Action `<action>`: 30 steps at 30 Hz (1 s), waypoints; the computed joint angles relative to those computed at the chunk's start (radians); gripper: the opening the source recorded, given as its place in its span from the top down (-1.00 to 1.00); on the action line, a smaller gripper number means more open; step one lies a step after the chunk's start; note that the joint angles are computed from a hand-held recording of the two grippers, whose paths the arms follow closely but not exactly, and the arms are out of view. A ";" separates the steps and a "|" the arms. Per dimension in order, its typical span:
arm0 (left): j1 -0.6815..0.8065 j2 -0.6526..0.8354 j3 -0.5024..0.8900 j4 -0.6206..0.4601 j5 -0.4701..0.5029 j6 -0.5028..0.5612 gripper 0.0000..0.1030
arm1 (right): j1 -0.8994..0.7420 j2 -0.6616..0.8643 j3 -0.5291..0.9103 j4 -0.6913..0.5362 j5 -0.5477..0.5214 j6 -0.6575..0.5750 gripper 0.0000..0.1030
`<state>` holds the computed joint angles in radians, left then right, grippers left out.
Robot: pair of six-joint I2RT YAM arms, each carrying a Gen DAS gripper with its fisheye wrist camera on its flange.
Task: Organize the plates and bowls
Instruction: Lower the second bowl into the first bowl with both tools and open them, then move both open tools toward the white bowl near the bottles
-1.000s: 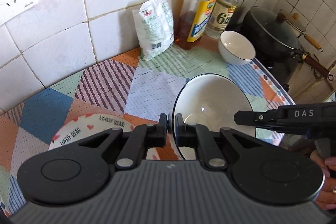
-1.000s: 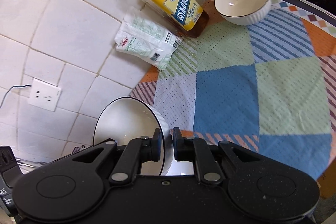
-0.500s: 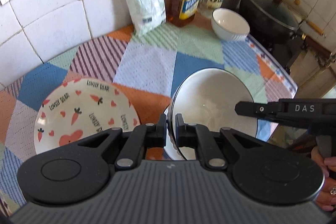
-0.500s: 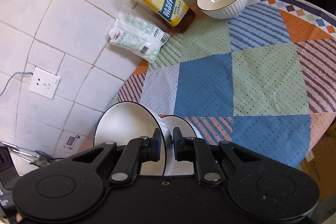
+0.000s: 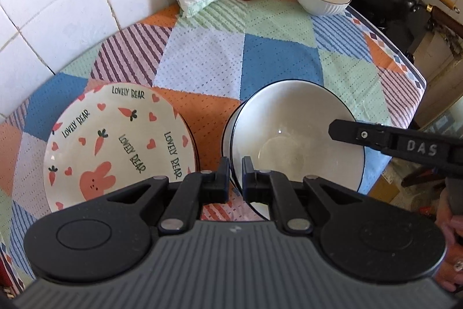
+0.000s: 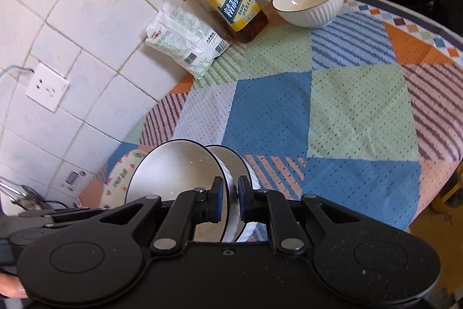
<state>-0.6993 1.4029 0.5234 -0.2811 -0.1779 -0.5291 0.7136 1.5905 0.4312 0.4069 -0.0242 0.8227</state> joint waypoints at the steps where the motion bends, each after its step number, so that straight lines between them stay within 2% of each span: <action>1: 0.007 0.010 0.008 -0.003 0.007 0.005 0.86 | 0.009 0.006 0.017 -0.023 0.018 -0.020 0.71; 4: 0.020 0.048 0.040 -0.027 0.016 0.030 0.84 | 0.043 0.025 0.080 -0.108 0.075 -0.092 0.71; 6: 0.022 0.070 0.062 -0.053 0.012 0.035 0.79 | 0.063 0.039 0.101 -0.119 0.102 -0.122 0.71; 12: 0.048 0.090 0.062 -0.035 0.051 0.059 0.63 | 0.125 0.101 0.173 -0.194 0.206 -0.183 0.71; 19: 0.098 0.116 0.053 0.015 0.106 0.056 0.60 | 0.157 0.118 0.217 -0.245 0.270 -0.227 0.72; 25: 0.127 0.125 0.065 -0.008 0.164 0.059 0.58 | 0.200 0.129 0.268 -0.326 0.359 -0.284 0.71; 27: 0.135 0.120 0.062 -0.002 0.177 0.070 0.57 | 0.197 0.135 0.278 -0.342 0.366 -0.290 0.66; 30: 0.146 0.119 0.072 -0.020 0.191 0.072 0.57 | 0.165 0.124 0.258 -0.314 0.320 -0.278 0.66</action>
<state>-0.5537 1.5220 0.5957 -0.3012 0.0129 -0.4566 0.8791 1.7148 0.6896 0.0933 0.2957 0.5445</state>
